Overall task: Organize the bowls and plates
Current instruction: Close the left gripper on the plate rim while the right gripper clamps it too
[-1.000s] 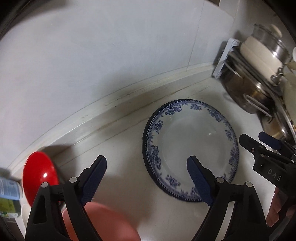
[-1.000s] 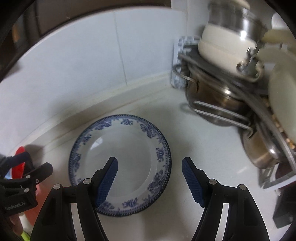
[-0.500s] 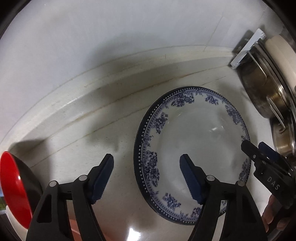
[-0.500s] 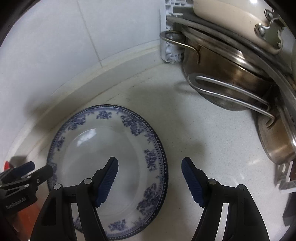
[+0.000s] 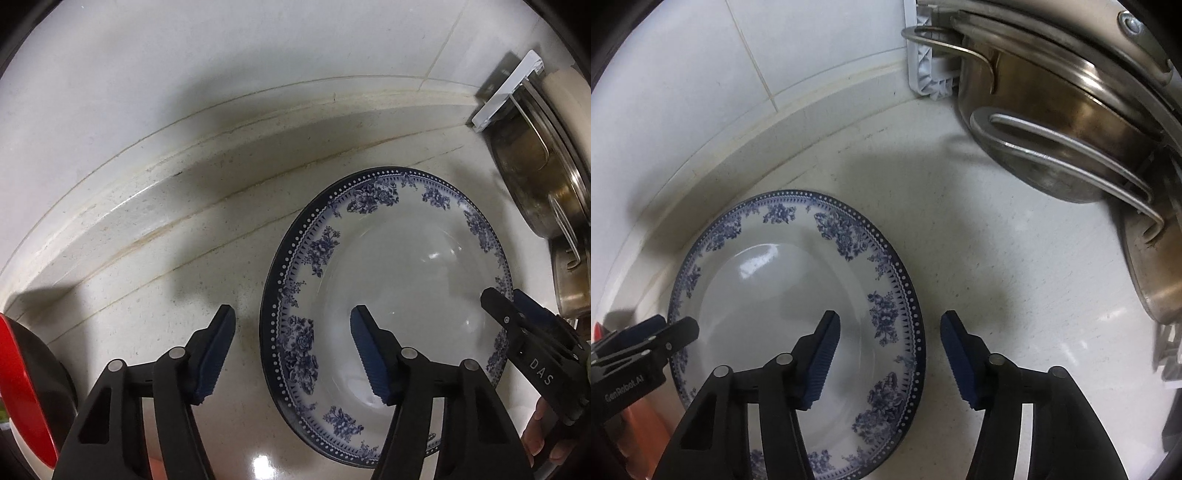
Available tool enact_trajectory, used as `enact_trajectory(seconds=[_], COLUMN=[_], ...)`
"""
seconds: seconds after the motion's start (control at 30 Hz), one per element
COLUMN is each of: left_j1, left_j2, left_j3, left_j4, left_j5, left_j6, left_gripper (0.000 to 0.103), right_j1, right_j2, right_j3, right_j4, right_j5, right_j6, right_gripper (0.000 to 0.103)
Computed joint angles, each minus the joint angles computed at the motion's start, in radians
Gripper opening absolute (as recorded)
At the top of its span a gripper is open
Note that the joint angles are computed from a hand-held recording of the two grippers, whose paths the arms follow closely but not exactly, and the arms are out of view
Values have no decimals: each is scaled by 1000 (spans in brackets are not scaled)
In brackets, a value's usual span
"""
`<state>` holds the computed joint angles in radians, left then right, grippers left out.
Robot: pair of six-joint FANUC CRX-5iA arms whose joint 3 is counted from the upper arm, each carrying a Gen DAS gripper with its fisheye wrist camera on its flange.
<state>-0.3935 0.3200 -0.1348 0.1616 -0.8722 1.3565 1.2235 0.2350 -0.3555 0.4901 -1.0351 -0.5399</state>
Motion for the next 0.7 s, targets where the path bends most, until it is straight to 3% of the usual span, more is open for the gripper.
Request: enact_trajectory(seconds=[0.17,0.43,0.7], left_j1=[12,-2,2], left_j2=[-11,-10,-29], left_j3=[-14,-9,-36], left_j4=[2,-11,-6], left_j5=[2,12,38], left_j6=[-11,-8,3], left_gripper=[58,39,36], right_j1=[-1,-10,-8], right_j2=[2,0,0], right_j3=[1,1,3], right_j4=[2,-1,1], right_j5=[1,1,8], right_j6=[15,49,72], right_gripper=[54,44,40])
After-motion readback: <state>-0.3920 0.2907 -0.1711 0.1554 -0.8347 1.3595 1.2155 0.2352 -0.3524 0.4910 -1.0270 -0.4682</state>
